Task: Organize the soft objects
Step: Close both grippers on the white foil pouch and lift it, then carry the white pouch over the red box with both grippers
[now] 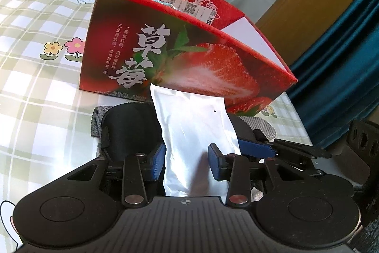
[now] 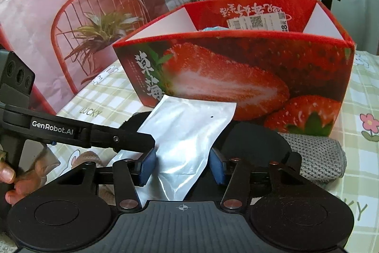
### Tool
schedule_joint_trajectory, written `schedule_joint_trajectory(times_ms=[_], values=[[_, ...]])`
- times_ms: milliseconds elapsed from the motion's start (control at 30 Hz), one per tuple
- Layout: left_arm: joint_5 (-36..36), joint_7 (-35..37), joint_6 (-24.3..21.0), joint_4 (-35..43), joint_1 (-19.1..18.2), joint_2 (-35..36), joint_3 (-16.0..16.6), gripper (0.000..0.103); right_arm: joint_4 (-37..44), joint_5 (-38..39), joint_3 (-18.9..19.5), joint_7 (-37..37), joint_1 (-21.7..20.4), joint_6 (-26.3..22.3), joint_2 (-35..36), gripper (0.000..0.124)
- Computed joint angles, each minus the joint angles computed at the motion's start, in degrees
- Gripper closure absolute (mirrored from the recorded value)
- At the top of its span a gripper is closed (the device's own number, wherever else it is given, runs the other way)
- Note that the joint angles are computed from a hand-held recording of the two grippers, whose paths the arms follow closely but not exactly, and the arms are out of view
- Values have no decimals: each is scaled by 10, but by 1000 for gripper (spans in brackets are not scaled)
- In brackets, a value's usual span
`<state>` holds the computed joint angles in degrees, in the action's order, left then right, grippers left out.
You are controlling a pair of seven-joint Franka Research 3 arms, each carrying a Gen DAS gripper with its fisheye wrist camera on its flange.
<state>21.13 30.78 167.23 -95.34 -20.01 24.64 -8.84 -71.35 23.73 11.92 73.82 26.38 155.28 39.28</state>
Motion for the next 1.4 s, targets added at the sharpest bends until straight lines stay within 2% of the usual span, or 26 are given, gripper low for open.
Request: schedule_joint_trajectory(times_ms=[167, 300, 833, 1033, 1300, 1400], values=[[0, -2, 9, -4, 1, -2, 1, 62, -3, 11, 3, 6, -2, 7, 0, 76], [9, -8, 32, -16, -4, -12, 9, 62, -14, 4, 5, -11, -1, 16, -12, 79], [79, -30, 32, -16, -25, -40, 30, 62, -51, 7, 12, -45, -2, 65, -47, 81], [79, -21, 24, -10, -17, -42, 20, 62, -53, 6, 10, -49, -1, 73, -52, 82], [61, 34, 51, -14, 5, -48, -3, 62, -66, 16, 20, -71, -9, 97, -67, 82], [58, 54, 54, -7, 2, -47, -2, 62, -62, 15, 18, -77, -8, 105, -70, 82]])
